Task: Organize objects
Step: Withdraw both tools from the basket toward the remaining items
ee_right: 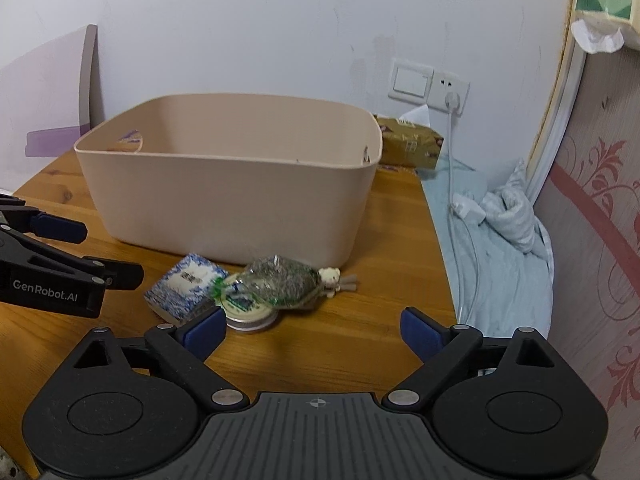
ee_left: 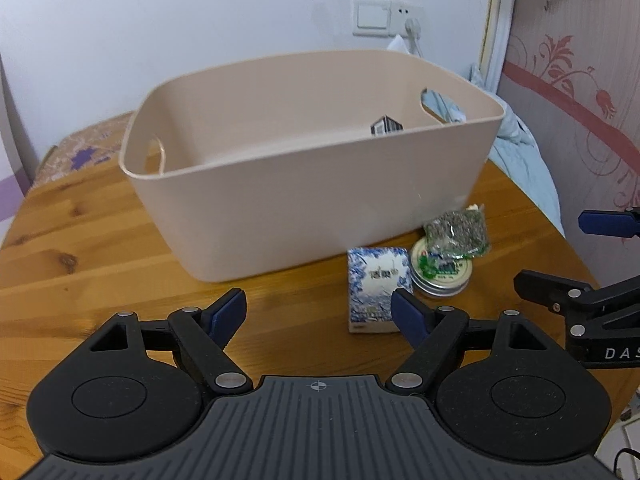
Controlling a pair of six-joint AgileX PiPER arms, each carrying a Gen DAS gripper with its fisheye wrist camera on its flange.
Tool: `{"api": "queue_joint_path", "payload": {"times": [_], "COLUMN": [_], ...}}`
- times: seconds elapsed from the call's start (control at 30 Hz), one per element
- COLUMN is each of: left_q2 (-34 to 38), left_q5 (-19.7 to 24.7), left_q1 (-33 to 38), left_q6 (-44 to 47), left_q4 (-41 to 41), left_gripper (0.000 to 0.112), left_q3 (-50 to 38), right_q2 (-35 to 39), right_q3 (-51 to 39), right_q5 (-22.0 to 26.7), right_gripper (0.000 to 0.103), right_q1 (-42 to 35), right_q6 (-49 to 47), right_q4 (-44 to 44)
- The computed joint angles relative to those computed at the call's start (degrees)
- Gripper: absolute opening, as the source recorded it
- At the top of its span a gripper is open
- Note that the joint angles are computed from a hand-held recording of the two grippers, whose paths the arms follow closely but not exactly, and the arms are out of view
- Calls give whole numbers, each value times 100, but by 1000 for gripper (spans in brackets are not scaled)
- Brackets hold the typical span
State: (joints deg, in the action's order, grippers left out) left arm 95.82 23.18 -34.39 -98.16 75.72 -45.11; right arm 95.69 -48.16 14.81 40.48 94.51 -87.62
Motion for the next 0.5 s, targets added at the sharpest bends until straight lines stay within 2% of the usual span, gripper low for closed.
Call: {"api": "queue_joint_path", "payload": {"times": [0.3, 0.5], "left_q2": [427, 686], "left_q5": [-302, -395], "left_q1": [76, 141], "left_q6": [87, 556], "left_q4": [-8, -371], "left_gripper": [81, 81], "left_q3": [-292, -550], "right_q2": [207, 351], "right_q3": [-86, -222], "right_q5": [-246, -415], "right_gripper": [96, 95], "right_q1": [-277, -413], "right_q6": [168, 314], "right_q4": [-174, -367]}}
